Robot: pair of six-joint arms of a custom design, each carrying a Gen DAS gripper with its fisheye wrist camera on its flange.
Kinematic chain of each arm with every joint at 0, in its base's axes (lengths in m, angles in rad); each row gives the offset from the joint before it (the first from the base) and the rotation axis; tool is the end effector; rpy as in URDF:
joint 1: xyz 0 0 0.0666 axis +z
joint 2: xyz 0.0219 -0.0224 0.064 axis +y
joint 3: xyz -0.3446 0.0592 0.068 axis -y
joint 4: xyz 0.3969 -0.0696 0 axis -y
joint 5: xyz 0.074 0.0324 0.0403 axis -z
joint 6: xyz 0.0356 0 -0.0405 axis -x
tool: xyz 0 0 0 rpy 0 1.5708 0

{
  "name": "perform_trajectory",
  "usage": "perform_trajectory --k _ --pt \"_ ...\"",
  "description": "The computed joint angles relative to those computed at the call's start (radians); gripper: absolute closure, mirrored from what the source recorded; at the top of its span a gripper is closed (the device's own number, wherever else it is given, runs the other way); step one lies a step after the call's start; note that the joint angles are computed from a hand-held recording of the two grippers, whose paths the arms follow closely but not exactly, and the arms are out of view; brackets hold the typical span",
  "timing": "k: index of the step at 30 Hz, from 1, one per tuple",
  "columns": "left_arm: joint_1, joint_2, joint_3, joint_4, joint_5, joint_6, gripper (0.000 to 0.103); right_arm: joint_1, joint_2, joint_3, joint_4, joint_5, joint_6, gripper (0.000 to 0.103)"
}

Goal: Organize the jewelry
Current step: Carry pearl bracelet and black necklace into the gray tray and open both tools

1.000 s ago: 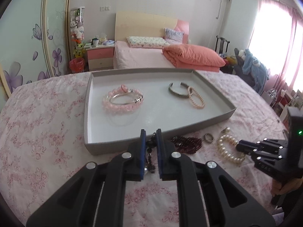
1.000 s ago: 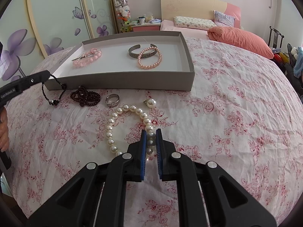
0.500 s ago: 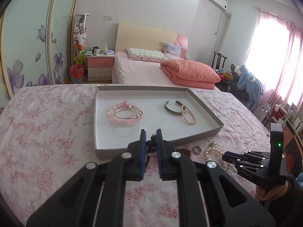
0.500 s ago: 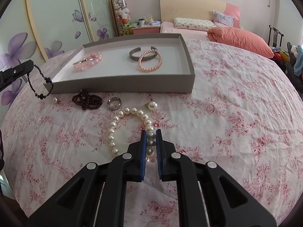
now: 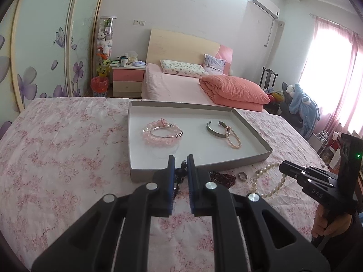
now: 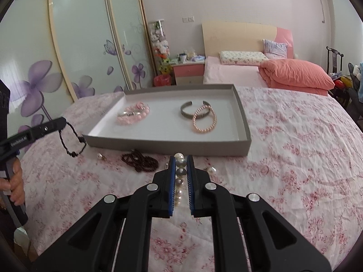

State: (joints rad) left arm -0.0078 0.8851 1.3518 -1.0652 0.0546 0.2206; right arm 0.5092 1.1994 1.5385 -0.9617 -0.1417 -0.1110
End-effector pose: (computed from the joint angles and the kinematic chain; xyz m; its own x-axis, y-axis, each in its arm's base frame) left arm 0.3011 -0.0047 0.5571 -0.5613 -0.2141 -0.7994 -0.0717 0.9749 -0.2108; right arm 0.3672 0.2103 0.5445 -0.5706 -0.1930 -0.7982 -0.5228 0.8350 0.1718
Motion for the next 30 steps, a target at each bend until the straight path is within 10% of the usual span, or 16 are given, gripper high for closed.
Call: perform_trajectory --k 30 --pt "-0.167 -0.054 0.025 0.084 -0.319 0.006 0.092 0.056 -0.082 -0.007 0.259 0.073 -0.020 0.092"
